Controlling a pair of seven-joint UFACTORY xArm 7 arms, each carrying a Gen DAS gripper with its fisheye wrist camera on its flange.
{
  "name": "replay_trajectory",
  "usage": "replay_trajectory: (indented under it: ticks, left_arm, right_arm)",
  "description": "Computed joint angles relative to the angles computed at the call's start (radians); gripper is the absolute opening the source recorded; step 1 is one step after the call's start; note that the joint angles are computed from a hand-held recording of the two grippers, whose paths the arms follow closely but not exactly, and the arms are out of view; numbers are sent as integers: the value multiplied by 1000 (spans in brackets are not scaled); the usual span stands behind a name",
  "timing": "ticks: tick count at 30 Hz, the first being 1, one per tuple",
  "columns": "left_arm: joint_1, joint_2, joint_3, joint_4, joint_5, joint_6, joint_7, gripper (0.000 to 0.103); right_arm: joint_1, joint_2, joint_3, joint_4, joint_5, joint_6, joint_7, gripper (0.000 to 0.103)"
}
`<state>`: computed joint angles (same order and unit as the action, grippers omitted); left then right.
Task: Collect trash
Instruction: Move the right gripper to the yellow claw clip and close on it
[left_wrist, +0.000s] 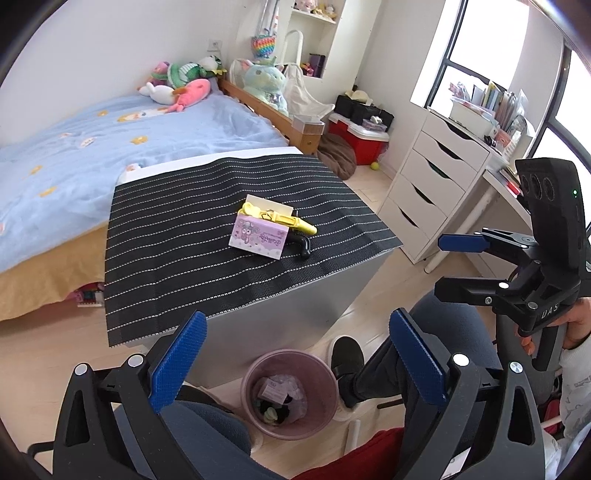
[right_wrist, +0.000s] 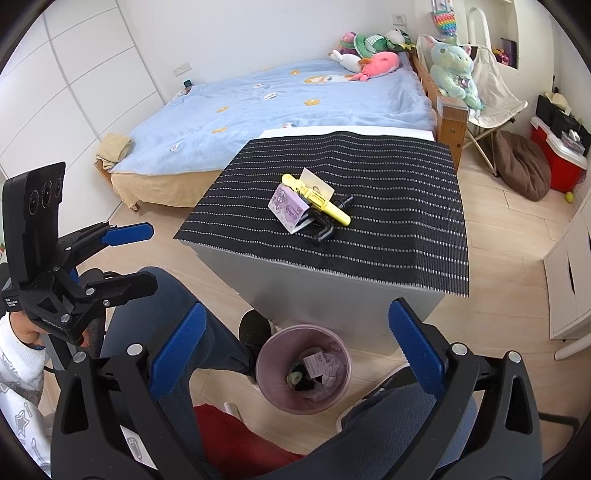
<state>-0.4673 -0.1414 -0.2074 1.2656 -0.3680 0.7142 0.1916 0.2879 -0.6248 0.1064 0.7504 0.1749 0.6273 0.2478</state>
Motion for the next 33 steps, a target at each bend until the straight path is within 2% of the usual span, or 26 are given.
replay_trajectory:
  ticks: [10,16,18,24,27,33]
  left_arm:
    - [6,12,5,12,-9,-27,-10,95]
    - [13,20,9,13,-19,-39,-10,95]
    - [15,23,11,15,-23,-39,-12,95]
    - [26,31,16,17,-29,-37,-17,95]
    - [31,34,17,19,-28,-35,-26,95]
    - [41,42,20,22,-27,-33,-37,95]
  right_arm:
    - [-20,162,-39,140,-43,-22,-158,98]
    - [-42,313,-45,273,-59,24,-292,98]
    - [-60,367,-36,317,-85,44,-319,98]
    - [-82,492,-33,417,-73,102,-397,97]
    - [-89,542,-24,460,-85,132,-415,85]
    - [-93,615,-12,521,-114,172,-453,70]
